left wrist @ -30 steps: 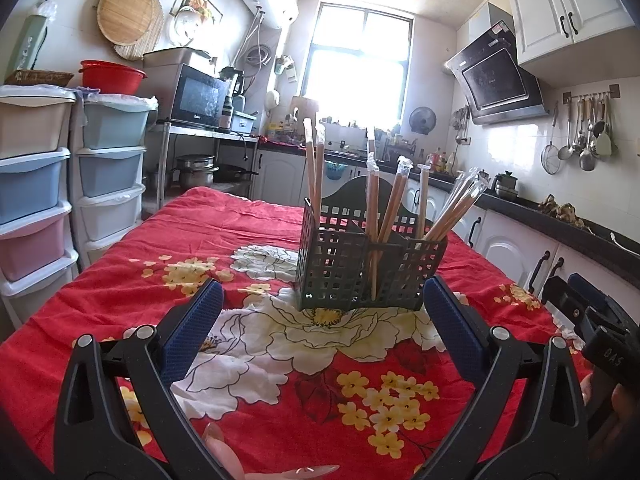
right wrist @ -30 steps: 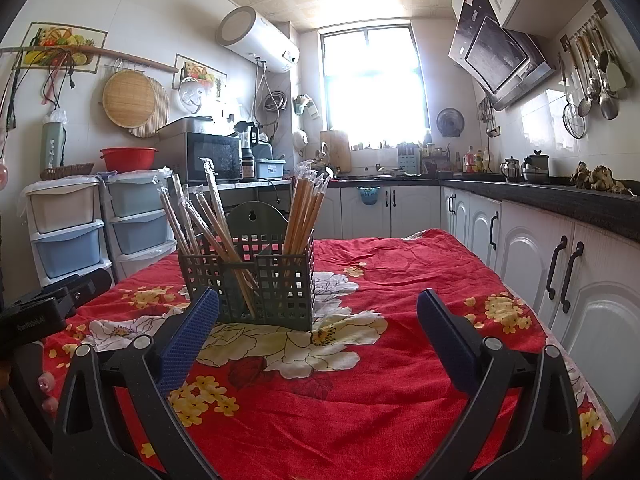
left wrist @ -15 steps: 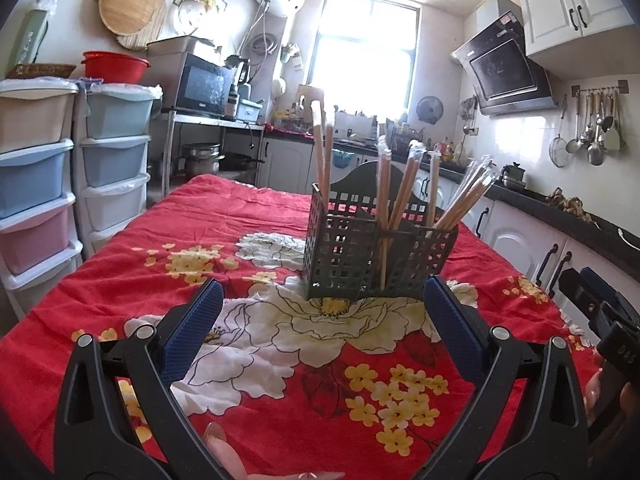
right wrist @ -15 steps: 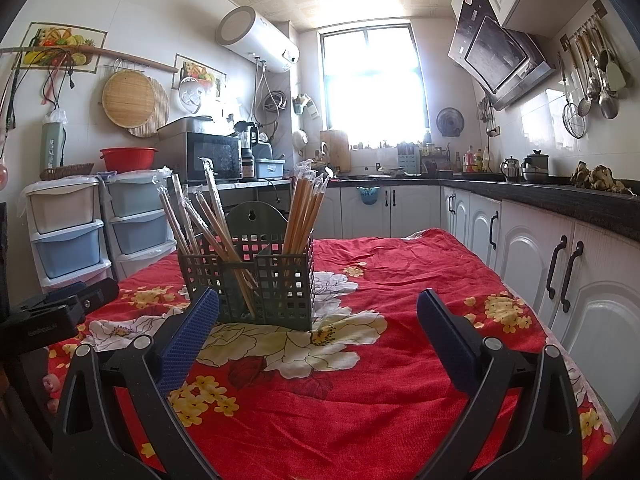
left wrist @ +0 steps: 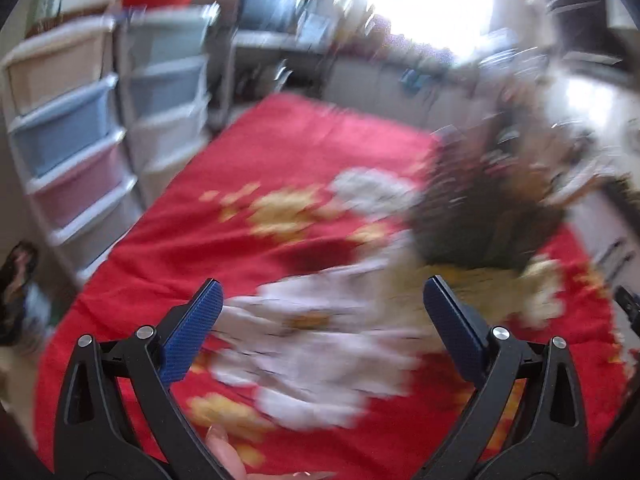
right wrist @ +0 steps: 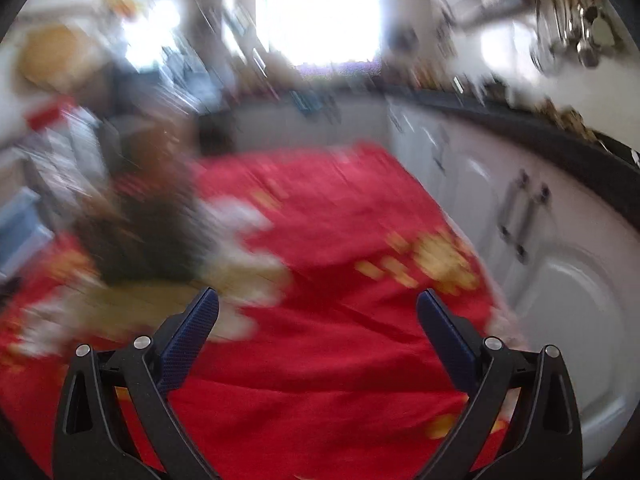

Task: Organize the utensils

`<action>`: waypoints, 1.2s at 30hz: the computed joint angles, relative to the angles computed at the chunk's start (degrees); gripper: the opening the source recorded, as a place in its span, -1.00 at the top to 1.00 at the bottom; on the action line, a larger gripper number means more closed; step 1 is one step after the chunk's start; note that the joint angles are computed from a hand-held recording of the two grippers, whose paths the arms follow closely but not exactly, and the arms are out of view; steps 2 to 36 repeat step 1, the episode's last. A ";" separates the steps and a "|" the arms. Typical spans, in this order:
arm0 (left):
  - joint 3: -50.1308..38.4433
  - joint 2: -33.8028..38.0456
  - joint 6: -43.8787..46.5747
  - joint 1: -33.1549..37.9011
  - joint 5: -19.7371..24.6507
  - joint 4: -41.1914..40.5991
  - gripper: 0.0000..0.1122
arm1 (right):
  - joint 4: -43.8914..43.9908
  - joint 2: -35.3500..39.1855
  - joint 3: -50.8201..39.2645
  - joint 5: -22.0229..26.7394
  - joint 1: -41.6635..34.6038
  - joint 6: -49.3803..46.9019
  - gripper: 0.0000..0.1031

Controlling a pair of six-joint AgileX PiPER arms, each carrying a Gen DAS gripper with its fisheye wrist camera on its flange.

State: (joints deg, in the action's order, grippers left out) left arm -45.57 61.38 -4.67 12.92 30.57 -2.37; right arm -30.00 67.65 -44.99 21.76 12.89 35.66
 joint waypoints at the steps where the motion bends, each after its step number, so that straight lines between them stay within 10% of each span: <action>1: -0.83 2.58 -1.80 0.67 -0.56 2.40 -0.65 | 3.32 4.22 -3.20 2.89 -1.76 -4.41 -0.87; 36: -0.83 2.58 -1.80 0.67 -0.56 2.40 -0.65 | 3.32 4.22 -3.20 2.89 -1.76 -4.41 -0.87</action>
